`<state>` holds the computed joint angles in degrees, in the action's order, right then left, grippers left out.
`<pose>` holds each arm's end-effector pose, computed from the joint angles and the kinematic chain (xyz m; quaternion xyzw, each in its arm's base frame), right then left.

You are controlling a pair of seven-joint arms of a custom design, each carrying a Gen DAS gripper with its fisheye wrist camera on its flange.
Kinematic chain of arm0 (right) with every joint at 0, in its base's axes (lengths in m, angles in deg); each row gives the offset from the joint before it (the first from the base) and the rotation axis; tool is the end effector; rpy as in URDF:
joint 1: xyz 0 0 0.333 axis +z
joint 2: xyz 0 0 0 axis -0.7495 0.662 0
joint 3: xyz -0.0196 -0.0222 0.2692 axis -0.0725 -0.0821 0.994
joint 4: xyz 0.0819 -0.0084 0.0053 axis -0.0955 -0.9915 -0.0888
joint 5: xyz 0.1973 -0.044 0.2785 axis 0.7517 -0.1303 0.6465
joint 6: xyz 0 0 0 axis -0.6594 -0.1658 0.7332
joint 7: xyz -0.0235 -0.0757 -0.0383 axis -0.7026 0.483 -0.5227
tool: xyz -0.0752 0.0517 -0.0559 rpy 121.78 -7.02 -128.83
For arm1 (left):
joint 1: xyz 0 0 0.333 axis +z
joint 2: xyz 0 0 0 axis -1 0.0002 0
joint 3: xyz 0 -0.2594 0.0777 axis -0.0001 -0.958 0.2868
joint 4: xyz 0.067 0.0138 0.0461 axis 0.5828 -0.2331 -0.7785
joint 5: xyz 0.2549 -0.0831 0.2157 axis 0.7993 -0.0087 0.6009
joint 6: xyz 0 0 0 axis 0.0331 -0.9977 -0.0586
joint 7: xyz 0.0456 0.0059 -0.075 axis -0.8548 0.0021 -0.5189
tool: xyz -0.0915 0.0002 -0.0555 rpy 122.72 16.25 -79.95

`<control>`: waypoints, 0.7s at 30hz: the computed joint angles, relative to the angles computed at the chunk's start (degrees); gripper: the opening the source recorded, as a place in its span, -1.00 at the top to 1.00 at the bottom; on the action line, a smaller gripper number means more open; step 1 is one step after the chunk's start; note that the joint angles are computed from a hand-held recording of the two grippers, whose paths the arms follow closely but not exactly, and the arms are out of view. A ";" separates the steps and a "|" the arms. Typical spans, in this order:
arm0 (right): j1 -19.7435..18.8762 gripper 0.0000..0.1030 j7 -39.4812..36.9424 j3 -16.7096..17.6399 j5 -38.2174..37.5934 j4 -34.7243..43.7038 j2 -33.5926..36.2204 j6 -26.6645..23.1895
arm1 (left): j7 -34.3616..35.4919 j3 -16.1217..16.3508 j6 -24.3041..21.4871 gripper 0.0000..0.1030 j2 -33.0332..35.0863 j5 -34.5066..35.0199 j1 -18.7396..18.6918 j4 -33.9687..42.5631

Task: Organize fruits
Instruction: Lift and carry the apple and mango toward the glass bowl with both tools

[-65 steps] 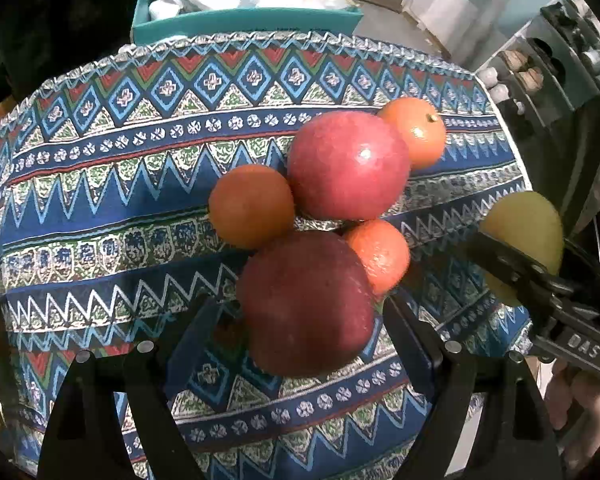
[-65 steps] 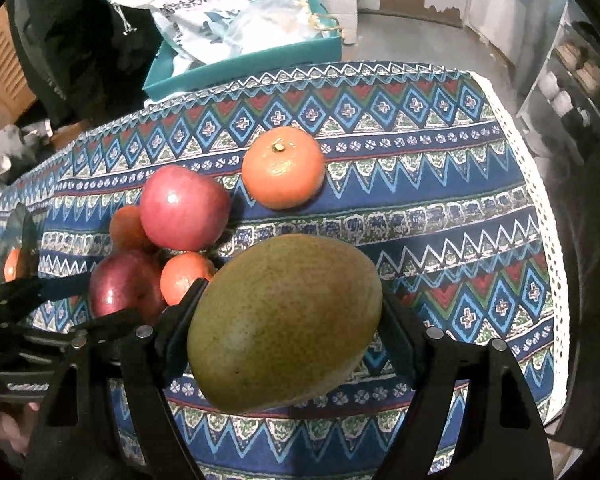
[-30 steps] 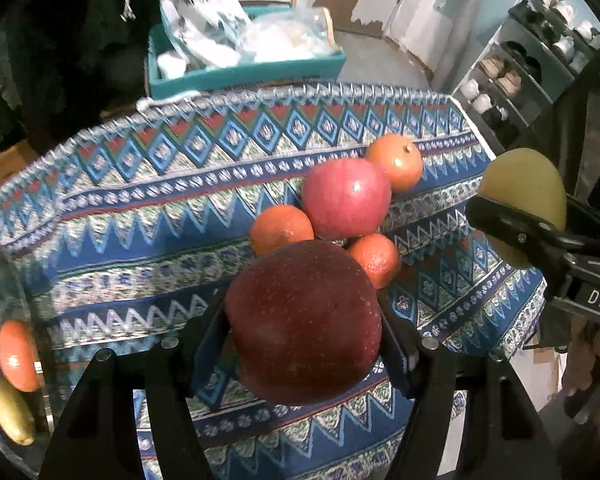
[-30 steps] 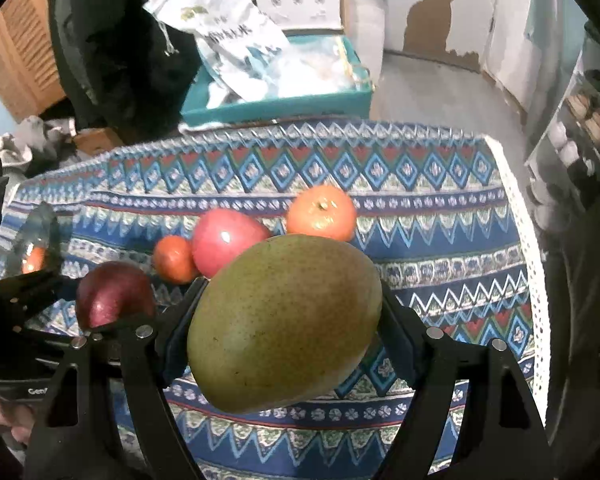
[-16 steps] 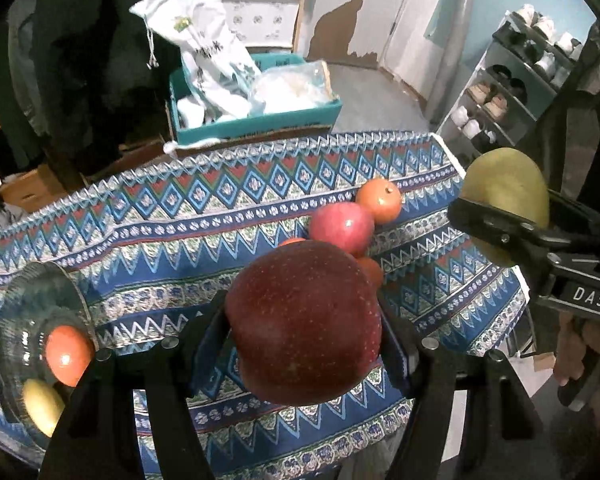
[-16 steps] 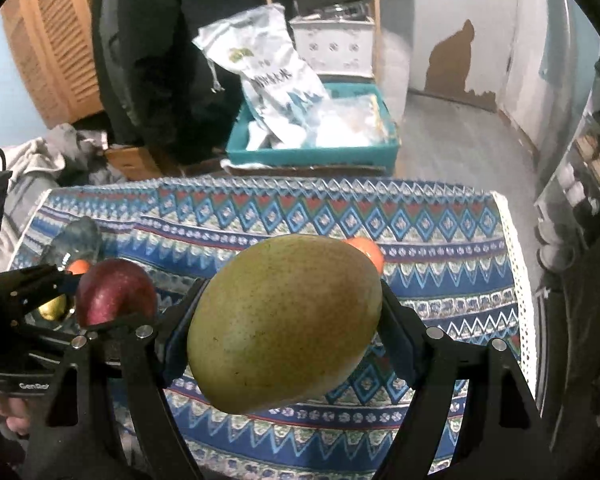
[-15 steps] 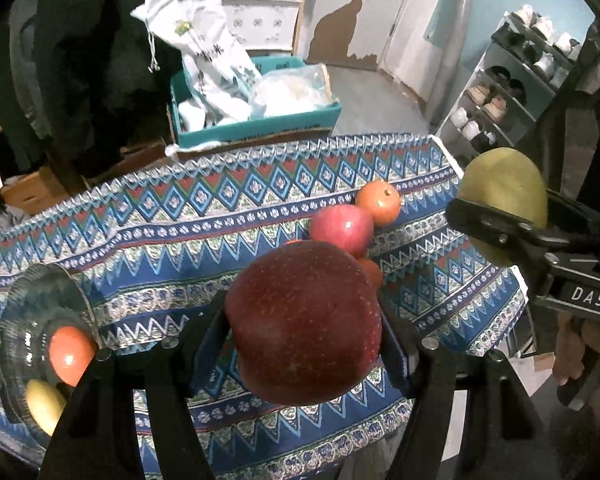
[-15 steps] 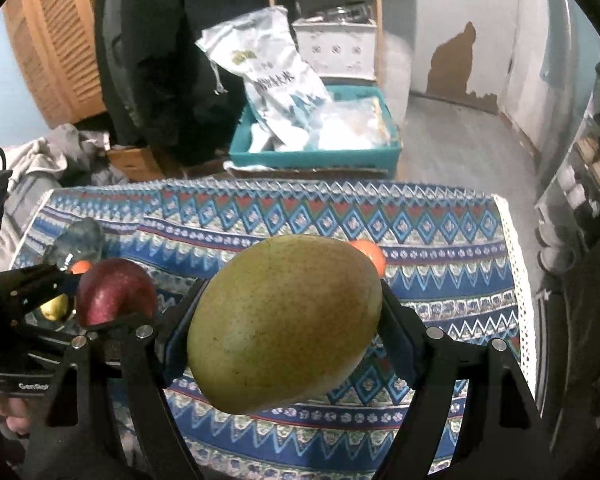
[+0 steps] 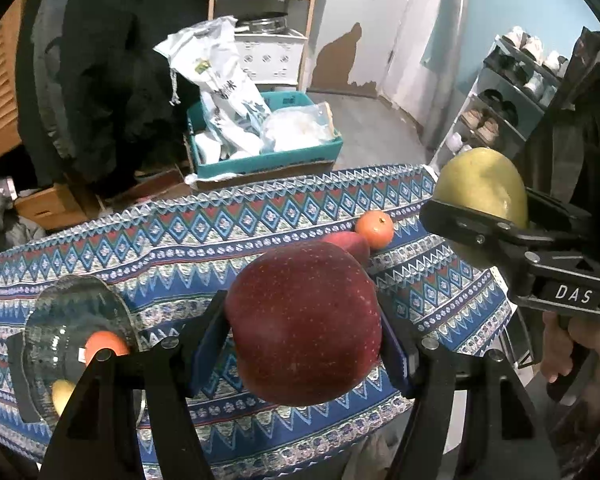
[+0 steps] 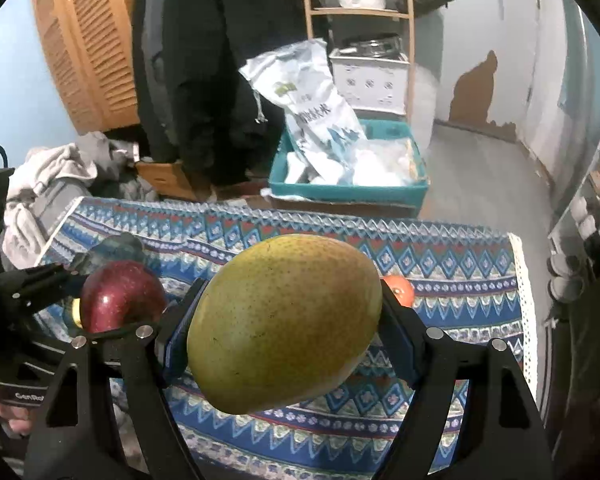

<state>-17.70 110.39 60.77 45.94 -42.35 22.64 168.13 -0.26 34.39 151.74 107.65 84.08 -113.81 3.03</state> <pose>0.4988 0.3818 0.4820 -0.6629 0.6568 -0.2005 0.2984 0.5396 -0.4348 0.4491 -0.4831 0.8155 -0.3084 0.0807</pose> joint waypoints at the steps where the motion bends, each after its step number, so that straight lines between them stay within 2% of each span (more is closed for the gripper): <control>1: 0.10 -0.54 -0.25 0.12 0.08 0.77 0.39 -0.02 | -0.09 0.08 0.46 -0.36 -0.49 0.08 0.16 -0.67; 11: 2.43 -0.54 -5.08 0.10 1.95 12.59 7.23 -2.31 | -1.61 0.48 4.45 -0.36 -5.57 0.63 2.84 -7.21; 18: 4.60 -0.54 -10.26 -0.39 5.54 24.82 15.00 -4.84 | -2.63 0.74 6.90 -0.36 -9.02 0.39 5.26 -11.98; 21: 5.58 -0.54 -13.27 -0.58 8.10 32.59 19.95 -6.83 | -2.67 0.52 7.71 -0.36 -10.23 -0.63 6.83 -14.01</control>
